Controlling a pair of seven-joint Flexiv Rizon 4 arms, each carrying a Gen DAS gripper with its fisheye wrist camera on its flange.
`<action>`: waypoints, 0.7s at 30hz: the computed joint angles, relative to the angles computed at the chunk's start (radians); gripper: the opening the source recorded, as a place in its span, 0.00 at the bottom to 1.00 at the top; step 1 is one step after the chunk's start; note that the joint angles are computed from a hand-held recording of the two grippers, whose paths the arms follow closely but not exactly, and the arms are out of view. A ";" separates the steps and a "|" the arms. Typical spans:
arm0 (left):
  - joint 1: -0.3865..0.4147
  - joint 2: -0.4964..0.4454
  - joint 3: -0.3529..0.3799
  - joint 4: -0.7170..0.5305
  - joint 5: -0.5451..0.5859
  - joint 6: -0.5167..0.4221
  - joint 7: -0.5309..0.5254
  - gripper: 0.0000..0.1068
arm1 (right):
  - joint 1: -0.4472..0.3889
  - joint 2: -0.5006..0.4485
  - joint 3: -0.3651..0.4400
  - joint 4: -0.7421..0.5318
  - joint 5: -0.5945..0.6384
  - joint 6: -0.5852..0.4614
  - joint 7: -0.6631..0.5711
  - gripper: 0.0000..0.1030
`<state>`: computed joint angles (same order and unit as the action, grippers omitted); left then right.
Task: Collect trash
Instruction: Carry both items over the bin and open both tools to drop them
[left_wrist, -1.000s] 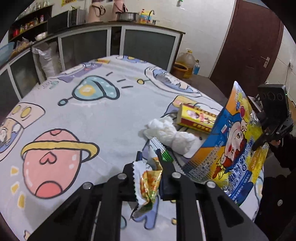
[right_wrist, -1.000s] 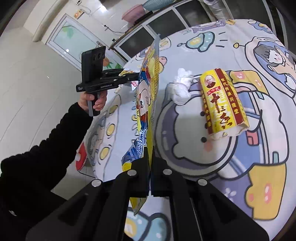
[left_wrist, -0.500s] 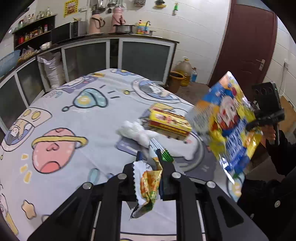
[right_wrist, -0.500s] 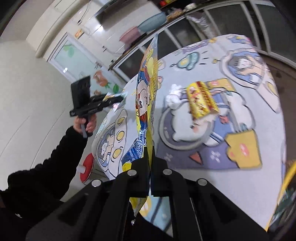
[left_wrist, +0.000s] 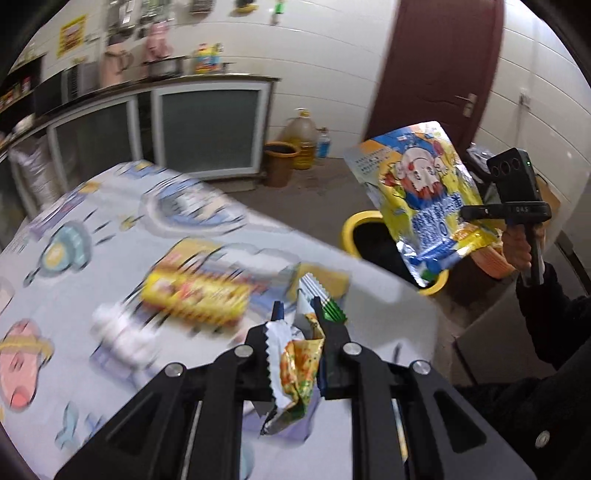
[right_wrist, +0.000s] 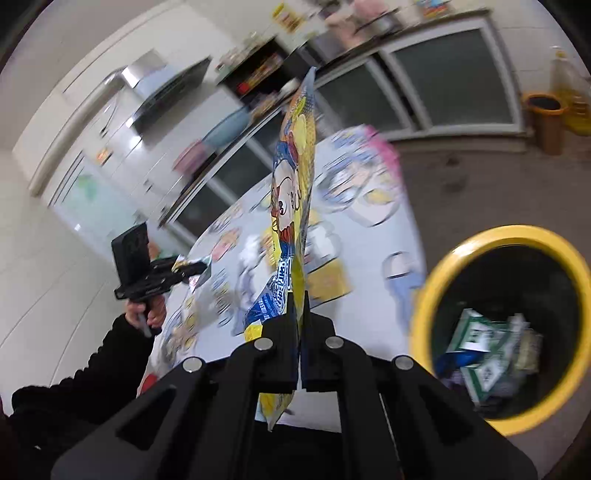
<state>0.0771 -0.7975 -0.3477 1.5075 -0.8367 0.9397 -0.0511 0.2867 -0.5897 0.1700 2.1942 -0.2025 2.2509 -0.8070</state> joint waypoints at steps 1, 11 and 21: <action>-0.015 -0.008 -0.007 -0.012 0.002 0.002 -0.003 0.13 | 0.021 0.020 -0.022 0.027 0.052 0.012 -0.014 0.02; -0.181 -0.130 -0.039 -0.178 0.093 -0.035 -0.120 0.13 | 0.233 0.113 -0.191 0.135 0.494 -0.043 -0.185 0.02; -0.332 -0.258 -0.003 -0.331 0.245 -0.054 -0.283 0.13 | 0.316 0.037 -0.272 0.120 0.647 -0.103 -0.230 0.02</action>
<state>-0.2546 -1.0559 -0.3512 1.1762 -0.5921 0.8855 -0.3346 0.6027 -0.5529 -0.1020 2.3138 0.4444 2.1483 -1.0375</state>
